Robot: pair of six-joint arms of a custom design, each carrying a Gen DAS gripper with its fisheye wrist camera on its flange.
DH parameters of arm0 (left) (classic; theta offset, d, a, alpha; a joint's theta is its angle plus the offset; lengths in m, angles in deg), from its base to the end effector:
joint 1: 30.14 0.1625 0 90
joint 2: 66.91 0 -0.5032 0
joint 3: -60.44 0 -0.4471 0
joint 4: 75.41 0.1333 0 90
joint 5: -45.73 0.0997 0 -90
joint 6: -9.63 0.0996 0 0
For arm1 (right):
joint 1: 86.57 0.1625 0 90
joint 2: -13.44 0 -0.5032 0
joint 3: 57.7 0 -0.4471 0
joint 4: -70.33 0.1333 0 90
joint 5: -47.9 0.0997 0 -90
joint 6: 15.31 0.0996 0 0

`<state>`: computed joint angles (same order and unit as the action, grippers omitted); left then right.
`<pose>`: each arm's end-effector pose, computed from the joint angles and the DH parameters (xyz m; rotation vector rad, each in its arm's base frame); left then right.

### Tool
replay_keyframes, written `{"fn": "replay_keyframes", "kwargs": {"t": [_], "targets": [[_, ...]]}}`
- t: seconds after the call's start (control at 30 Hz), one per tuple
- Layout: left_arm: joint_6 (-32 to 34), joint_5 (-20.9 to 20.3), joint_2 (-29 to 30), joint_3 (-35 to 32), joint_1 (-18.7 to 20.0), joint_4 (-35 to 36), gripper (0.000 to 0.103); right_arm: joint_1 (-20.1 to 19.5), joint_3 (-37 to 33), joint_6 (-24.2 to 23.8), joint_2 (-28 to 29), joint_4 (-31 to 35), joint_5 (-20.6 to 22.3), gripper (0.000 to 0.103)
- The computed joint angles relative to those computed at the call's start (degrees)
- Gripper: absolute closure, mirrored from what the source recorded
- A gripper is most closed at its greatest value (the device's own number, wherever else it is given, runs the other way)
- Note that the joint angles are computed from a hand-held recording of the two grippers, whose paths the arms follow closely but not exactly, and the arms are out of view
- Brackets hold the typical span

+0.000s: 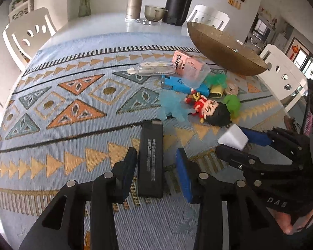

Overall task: Organize rigid objects
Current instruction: 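Grasp the black power bank with the left tool while the right tool grasps the white charger, then carry power bank and charger into the woven bowl and release both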

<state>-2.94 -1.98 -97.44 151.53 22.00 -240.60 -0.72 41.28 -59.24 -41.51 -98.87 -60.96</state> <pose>-0.3134 -0.7295 -0.0174 0.4243 2.4557 -0.6992 0.0468 -0.7516 0.2441 0.7390 -2.4358 0.5638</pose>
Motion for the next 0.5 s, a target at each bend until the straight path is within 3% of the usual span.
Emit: {"fn": "replay_keyframes", "kwargs": {"t": [0.1, 0.2, 0.3, 0.37, 0.5], "targets": [[0.85, 1.54, 0.88, -0.47, -0.20, -1.13, 0.067, 0.62, 0.44, -0.93, 1.14, -4.82, -3.02, 0.055], [3.37, 4.60, 2.12, -0.59, -0.87, -3.12, 0.067, 0.85, 0.84, -2.80, 1.21, -5.48, -3.23, 0.056], [4.88, 6.86, 2.84, -0.95, -1.28, -3.29, 0.075, 0.99, 1.62, -4.39, 1.46, -8.45, -3.65, 0.071], [4.70, 6.64, 2.67, -0.81, -1.14, -3.67, 0.081, 1.11, 1.81, -4.41, 1.64, -9.98, -3.74, 0.075], [3.60, 3.72, 1.55, 0.36, -0.58, -5.30, 0.081, 0.55, 2.56, -3.15, 0.27, -8.57, -1.30, 0.076]]}}
